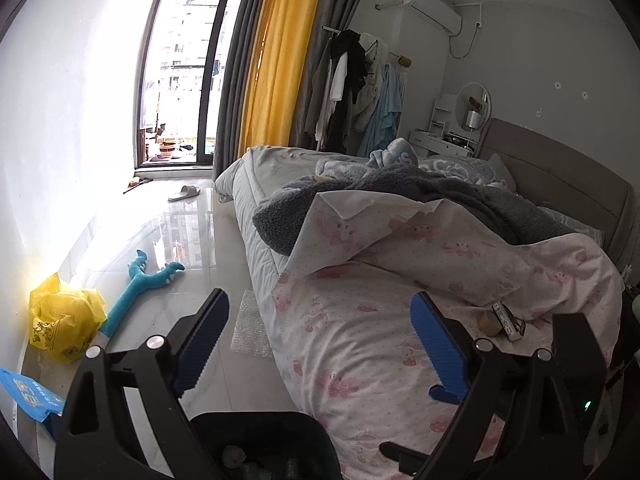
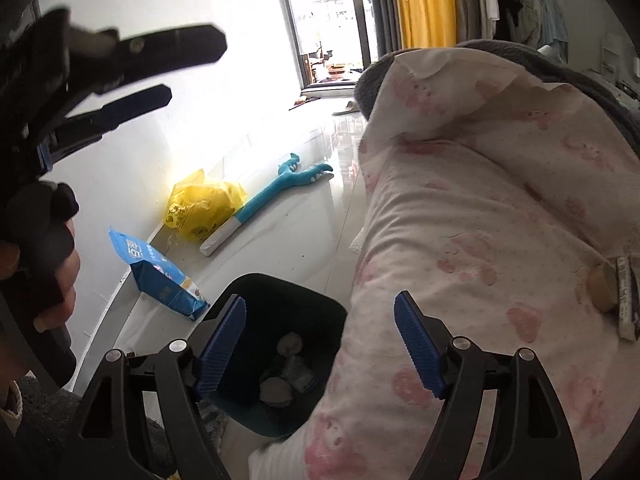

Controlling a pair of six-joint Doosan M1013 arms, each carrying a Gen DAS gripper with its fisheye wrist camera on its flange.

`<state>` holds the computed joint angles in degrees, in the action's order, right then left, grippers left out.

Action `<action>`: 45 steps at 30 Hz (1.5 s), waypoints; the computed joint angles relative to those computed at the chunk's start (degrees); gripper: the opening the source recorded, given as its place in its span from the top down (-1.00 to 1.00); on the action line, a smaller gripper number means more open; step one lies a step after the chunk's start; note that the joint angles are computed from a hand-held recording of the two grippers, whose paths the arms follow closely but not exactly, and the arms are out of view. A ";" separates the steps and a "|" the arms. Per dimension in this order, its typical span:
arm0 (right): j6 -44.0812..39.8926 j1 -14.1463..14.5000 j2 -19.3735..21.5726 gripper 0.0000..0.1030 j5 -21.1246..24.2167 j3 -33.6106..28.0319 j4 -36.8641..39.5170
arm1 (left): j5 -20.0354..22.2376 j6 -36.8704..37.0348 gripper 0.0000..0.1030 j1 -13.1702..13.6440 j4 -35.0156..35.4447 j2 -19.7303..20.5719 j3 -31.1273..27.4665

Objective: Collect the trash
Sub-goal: 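Move both grippers back over the bed toward the black tissue pack and tape core, then close the right gripper on the black Face tissue pack while the left gripper grasps the brown tape core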

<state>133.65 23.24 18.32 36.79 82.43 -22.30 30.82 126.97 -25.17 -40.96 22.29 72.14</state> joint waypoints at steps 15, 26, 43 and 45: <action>16.75 -6.45 -7.37 -0.71 1.68 8.60 -11.30 | 3.95 -0.89 -0.84 -4.27 2.56 3.77 -5.36; 20.83 -10.81 -9.77 -0.74 3.63 13.13 -12.05 | 4.86 3.29 -0.86 -6.63 1.68 5.15 -7.90; 13.81 -17.08 -9.60 -0.39 -1.06 14.73 3.28 | 16.56 10.43 -0.86 -9.33 -0.01 10.38 -13.65; 12.44 -17.03 -9.31 -0.27 -0.08 14.25 3.58 | 18.25 10.55 -0.86 -9.56 -0.37 11.02 -14.41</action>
<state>146.08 6.21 9.01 36.70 96.68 -18.72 49.08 137.52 -34.72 -41.33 33.31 57.73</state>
